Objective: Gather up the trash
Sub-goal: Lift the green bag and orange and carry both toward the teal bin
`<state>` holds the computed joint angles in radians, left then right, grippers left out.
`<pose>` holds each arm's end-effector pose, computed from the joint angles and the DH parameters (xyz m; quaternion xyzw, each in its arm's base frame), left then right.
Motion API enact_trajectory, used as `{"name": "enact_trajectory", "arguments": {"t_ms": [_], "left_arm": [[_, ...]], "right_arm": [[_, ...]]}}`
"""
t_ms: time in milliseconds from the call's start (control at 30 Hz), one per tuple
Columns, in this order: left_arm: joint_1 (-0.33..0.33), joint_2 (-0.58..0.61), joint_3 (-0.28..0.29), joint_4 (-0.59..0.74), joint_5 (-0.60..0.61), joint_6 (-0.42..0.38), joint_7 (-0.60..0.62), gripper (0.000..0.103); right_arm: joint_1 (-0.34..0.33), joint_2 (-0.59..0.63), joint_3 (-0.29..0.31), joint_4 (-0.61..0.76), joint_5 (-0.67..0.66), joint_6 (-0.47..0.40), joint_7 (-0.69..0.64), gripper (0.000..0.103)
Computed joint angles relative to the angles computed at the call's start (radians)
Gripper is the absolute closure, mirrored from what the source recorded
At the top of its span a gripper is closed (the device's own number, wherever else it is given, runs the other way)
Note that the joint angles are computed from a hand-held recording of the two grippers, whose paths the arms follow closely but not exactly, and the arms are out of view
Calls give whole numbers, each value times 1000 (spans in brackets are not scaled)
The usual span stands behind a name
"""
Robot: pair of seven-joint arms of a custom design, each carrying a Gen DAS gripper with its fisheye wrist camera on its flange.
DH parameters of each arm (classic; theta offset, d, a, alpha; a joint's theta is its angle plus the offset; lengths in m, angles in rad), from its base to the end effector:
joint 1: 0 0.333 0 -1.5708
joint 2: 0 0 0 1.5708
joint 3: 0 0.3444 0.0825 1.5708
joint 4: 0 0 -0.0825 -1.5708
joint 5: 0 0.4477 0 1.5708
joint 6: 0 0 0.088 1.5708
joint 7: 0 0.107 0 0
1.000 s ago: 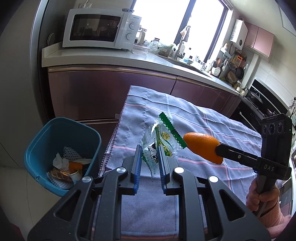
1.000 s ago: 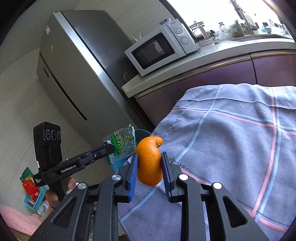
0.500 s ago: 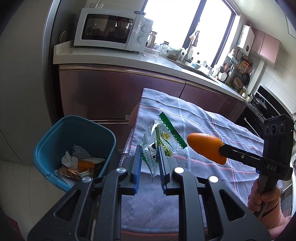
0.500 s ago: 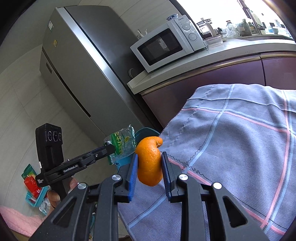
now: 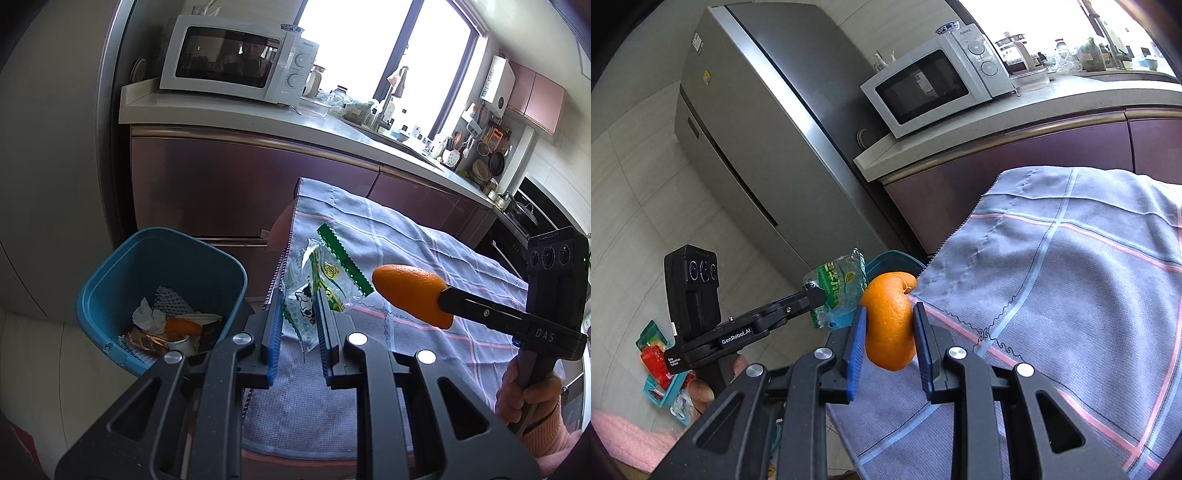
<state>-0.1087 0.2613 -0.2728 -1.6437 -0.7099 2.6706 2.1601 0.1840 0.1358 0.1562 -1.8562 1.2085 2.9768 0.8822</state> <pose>0.7130 -0.2410 0.5576 -0.4857 0.7473 -0.4453 0.0861 0.6736 0.1643 0.5284 -0.5730 0.6305 -0.1118 0.5116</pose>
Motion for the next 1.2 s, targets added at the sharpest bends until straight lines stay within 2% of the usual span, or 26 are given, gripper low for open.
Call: {"name": "enact_trajectory", "arguments": {"t_ms": [1200], "left_arm": [[14, 6, 13, 9, 28, 27, -42, 85]], "right_arm": [[-22, 48, 28, 60, -54, -40, 25, 79]]}}
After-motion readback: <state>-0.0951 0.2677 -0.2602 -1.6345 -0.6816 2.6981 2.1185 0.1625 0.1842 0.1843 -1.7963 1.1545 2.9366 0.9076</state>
